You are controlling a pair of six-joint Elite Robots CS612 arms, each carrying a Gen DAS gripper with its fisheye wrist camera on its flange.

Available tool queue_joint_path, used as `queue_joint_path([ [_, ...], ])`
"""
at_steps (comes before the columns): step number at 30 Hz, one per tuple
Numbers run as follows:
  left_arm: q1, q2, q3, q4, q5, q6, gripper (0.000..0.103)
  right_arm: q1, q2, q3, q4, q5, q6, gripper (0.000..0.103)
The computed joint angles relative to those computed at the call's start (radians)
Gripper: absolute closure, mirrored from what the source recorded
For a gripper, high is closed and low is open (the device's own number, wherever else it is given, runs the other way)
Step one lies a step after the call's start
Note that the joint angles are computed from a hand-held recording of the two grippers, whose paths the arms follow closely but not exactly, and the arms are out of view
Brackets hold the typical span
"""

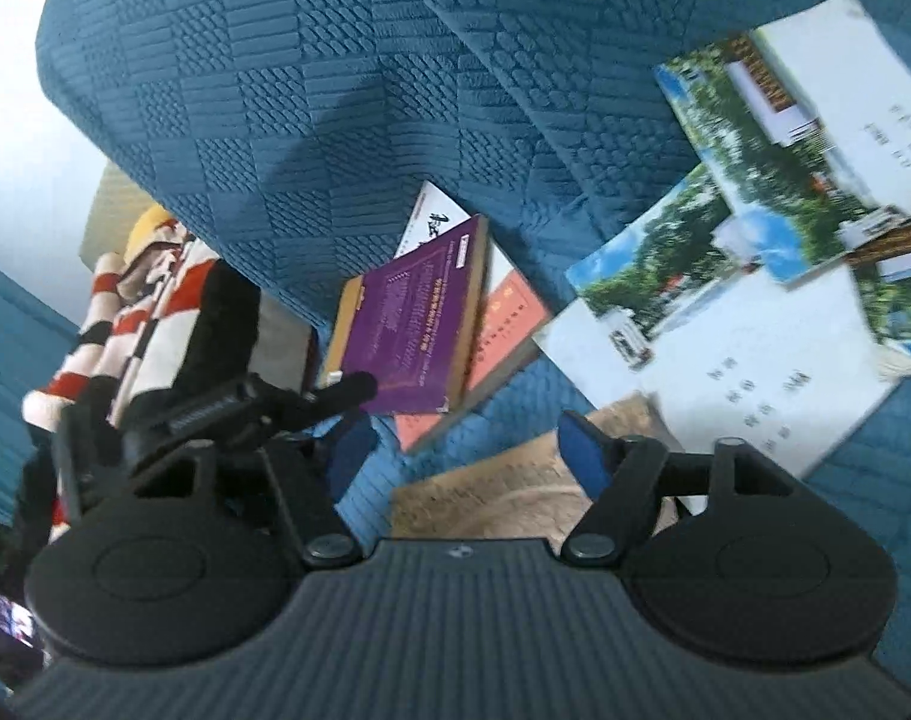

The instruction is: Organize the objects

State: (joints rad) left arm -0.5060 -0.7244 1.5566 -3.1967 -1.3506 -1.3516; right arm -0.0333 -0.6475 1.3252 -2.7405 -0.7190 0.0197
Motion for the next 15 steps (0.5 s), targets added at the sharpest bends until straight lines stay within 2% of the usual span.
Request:
queue_joint_path([
  [2, 0.006, 0.003, -0.001, 0.009, -0.001, -0.019, 0.056, 0.006, 0.018, -0.031, 0.025, 0.009, 0.002, 0.053],
  [4, 0.010, 0.004, -0.002, 0.016, 0.000, -0.024, 0.056, 0.014, 0.038, -0.064, 0.052, 0.015, 0.013, 0.060],
  [8, 0.018, 0.007, -0.011, 0.045, 0.013, -0.035, 0.056, 0.026, 0.079, -0.127, 0.126, 0.052, 0.037, 0.063],
  [15, 0.032, 0.013, -0.029, 0.116, 0.036, -0.051, 0.056, 0.052, 0.130, -0.217, 0.272, 0.084, 0.007, 0.064],
])
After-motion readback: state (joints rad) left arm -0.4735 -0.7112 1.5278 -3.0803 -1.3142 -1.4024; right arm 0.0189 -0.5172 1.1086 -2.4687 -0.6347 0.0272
